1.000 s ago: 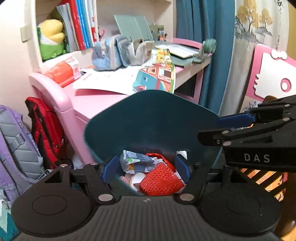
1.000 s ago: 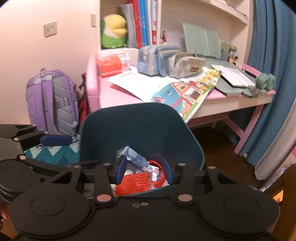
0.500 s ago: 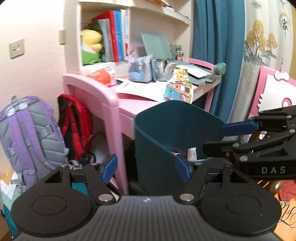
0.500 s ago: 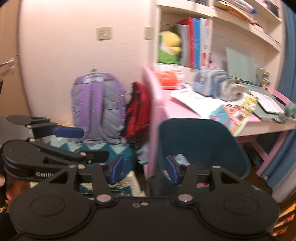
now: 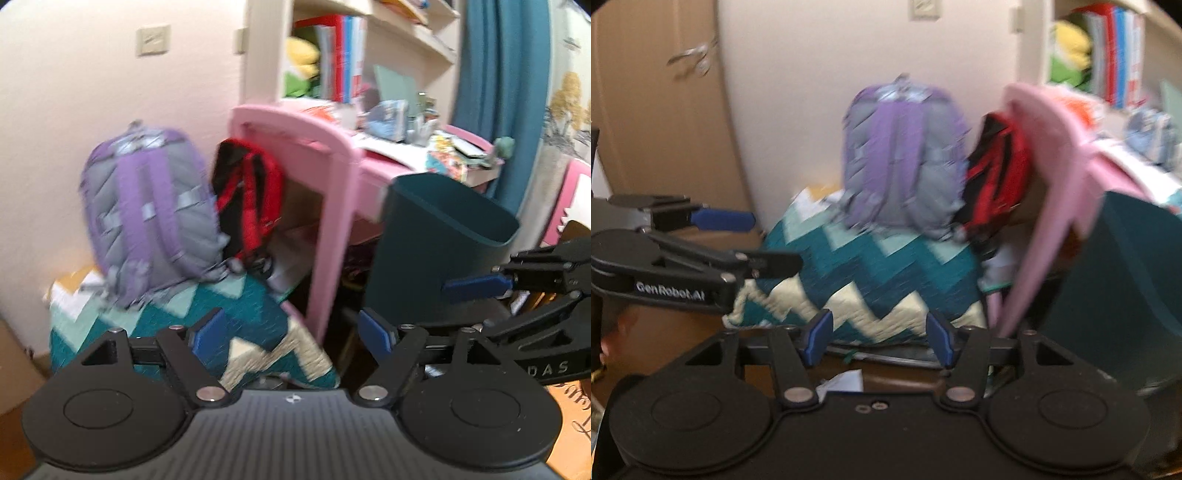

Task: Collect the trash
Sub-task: 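Move both tools back down to the remaining trash under the bench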

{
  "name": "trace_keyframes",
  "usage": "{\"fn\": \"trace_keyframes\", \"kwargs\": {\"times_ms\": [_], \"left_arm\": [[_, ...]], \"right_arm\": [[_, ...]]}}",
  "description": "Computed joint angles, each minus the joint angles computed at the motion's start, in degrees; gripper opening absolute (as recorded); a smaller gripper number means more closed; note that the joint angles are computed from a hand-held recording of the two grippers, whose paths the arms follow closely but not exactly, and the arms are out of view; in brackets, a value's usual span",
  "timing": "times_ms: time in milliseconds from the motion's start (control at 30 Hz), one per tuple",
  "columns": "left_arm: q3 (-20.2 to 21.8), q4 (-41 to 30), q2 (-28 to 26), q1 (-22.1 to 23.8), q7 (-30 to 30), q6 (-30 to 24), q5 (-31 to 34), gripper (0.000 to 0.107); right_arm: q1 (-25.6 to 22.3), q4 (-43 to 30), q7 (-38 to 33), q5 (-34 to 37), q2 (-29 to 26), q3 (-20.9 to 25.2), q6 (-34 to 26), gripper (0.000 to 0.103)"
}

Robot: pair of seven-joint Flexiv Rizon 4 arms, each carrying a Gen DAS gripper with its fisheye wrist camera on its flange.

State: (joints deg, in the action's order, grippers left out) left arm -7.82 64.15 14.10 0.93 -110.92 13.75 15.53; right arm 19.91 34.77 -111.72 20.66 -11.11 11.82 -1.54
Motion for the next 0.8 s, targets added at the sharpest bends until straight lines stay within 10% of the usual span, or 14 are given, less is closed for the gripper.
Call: {"fn": "trace_keyframes", "kwargs": {"times_ms": [433, 800], "left_arm": [[9.9, 30.9, 17.3, 2.3, 1.4, 11.5, -5.1, 0.094], [16.4, 50.2, 19.5, 8.5, 4.6, 18.8, -12.4, 0.101]], "right_arm": [[5.4, 25.9, -0.9, -1.6, 4.5, 3.4, 13.7, 0.056], [10.1, 43.0, -5.7, -7.5, 2.1, 5.7, 21.4, 0.056]]}}
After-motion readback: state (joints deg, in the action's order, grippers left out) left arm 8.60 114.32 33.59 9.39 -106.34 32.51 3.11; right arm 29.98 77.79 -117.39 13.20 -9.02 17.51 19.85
